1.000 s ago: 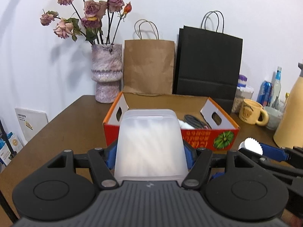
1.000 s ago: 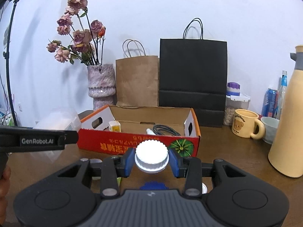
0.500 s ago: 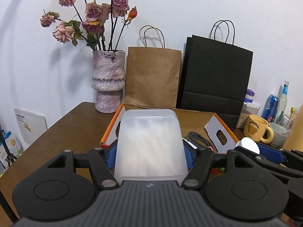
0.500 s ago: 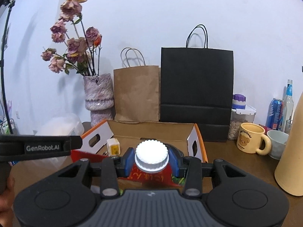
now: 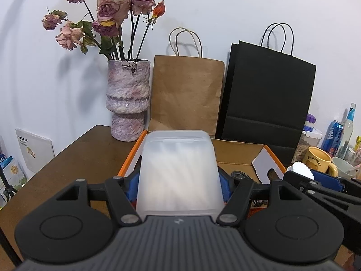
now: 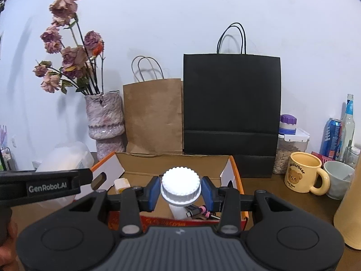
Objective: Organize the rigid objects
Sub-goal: 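Carry the white container and white cap over the red box with both grippers, then open both grippers to drop the container and cap into the box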
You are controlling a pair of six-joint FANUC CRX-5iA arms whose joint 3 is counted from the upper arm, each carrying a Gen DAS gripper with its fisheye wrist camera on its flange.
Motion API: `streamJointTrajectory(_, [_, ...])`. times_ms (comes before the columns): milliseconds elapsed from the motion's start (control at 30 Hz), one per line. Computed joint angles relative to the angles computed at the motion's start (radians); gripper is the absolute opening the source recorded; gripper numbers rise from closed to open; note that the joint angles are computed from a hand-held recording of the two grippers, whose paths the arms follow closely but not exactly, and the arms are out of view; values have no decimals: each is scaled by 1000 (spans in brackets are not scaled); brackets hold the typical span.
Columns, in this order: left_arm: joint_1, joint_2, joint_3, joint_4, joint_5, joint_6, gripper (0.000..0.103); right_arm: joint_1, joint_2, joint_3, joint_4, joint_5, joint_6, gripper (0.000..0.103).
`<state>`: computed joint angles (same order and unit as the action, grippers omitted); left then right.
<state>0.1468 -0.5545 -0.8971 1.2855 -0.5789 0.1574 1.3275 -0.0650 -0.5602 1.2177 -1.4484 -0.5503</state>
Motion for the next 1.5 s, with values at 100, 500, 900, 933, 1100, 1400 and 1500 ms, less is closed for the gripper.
streamJointTrajectory(100, [-44,28,10,18,49,-7,67,-33,-4,-4,8,34,7,39])
streamJointTrajectory(500, [-181,131,50,89,214,-50,67,-150,7,5,36,142,54,39])
streamJointTrajectory(900, [-252,222,103,164,311,-101,67,-247,33,21,41,243,109,39])
streamJointTrajectory(933, [-259,229,107,172,319,-107,67,-255,35,22,41,250,113,39])
streamJointTrajectory(1100, [-289,264,125,209,354,-143,67,-288,41,24,40,284,127,39])
streamJointTrajectory(1400, [-350,327,158,323,421,-257,67,-335,47,17,2,343,139,39])
streamJointTrajectory(1500, [-332,341,165,274,410,-221,67,-343,47,7,1,356,128,39])
